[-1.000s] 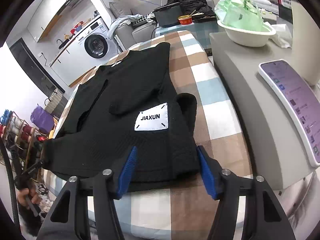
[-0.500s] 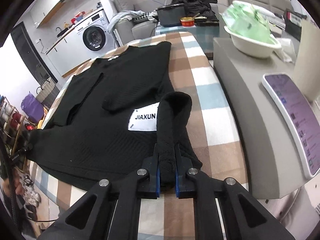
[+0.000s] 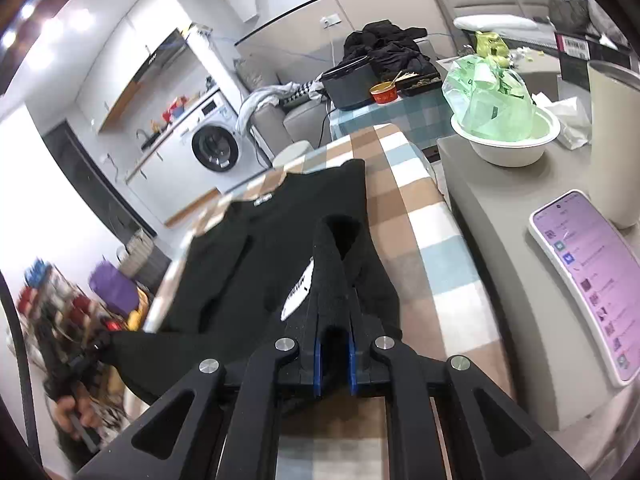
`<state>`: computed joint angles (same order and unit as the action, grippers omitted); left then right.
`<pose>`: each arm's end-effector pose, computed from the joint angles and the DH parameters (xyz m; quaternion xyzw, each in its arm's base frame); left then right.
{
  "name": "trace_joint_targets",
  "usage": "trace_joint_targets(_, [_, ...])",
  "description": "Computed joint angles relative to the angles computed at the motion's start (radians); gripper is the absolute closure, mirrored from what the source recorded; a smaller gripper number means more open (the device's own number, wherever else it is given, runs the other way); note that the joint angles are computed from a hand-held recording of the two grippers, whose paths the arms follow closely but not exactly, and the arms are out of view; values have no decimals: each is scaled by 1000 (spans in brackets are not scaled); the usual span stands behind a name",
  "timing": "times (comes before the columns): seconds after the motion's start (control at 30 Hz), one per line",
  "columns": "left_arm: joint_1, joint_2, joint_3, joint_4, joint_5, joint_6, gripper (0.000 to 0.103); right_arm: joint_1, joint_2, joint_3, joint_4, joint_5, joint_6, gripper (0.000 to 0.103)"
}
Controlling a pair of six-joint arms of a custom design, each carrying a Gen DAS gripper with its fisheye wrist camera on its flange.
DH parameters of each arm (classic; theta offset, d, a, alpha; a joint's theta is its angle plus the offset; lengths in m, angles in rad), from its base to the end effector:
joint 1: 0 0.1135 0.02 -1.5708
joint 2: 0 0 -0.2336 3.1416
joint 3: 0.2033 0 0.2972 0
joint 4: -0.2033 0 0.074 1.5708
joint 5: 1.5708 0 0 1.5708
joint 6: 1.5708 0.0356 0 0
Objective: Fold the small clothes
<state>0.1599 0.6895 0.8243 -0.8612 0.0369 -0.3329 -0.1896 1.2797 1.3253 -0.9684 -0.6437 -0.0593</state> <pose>0.1997 0.0309 0.2879 -0.2151 0.8863 -0.0522 0.4067 0.3015 -0.0361 0.3288 -0.0419 0.9039 0.2601 0.3369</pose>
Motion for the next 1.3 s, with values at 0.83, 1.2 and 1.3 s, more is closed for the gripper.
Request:
trace_joint_targets(0.83, [95,192,56,139,104,35,100,-11,160,156,-256,23,-182,72])
trace_joint_targets(1.2, [95,112,-3,99,95,21,100,71,202,98,-211,136,-149,75])
trace_joint_targets(1.3, [98,107,-7,102,96,25,100,83,213,116,-225,152,-155,75])
